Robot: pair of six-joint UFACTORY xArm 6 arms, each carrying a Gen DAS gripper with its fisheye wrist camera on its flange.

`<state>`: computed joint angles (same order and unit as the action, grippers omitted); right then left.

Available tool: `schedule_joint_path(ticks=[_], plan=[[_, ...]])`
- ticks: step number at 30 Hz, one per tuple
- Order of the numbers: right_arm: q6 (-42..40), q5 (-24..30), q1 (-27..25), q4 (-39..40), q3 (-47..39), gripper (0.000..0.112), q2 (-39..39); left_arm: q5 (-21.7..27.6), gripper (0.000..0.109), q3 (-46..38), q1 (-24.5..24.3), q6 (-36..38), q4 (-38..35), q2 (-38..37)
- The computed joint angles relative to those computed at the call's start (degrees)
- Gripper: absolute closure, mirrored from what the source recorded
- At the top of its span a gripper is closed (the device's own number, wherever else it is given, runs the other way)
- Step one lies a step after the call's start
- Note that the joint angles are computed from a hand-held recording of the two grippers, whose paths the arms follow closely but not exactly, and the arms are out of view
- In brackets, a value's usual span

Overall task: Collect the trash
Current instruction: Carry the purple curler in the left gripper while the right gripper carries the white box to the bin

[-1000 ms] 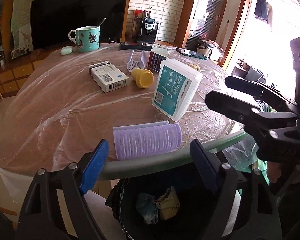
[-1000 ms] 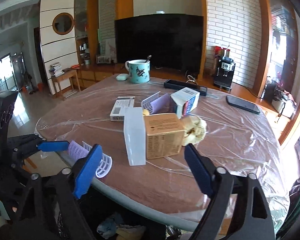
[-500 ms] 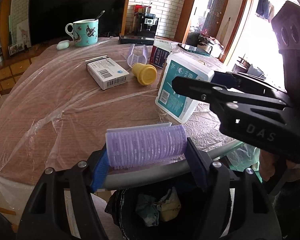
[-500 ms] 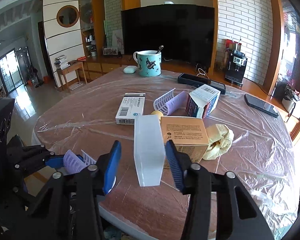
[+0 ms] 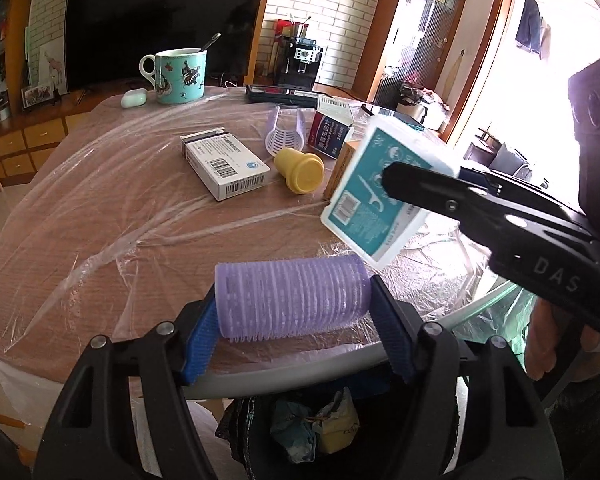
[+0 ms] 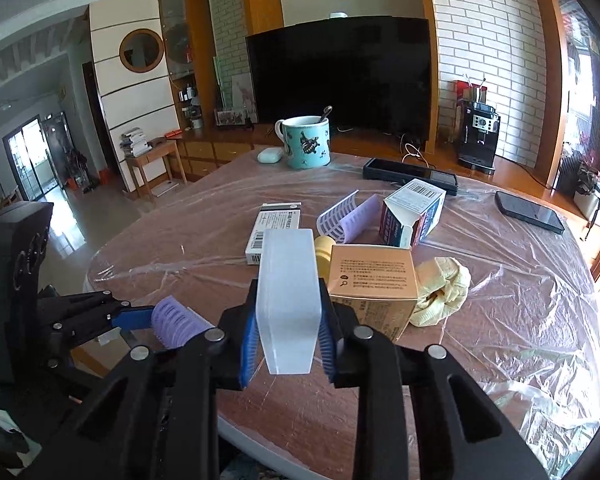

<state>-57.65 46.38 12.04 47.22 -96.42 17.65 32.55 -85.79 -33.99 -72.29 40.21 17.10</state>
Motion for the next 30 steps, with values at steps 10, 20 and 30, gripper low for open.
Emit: schedule_joint_path(ticks=[10, 20, 30], plan=[[0.35, 1.76, -2.58, 1.29, 3.72, 0.086, -3.44, 0.2, 0.039, 0.5, 0.0, -0.83, 0.76, -0.55], [-0.03, 3.88, -4.87, 2.02, 5.82, 0.086, -5.01, 0.6, 0.039, 0.06, -0.24, -0.2, 0.74, -0.72], [2.35, 5.26, -6.75, 1.62, 5.49, 0.086, -4.48, 0.41, 0.039, 0.41, -0.6, -0.91, 2.3, -1.67]])
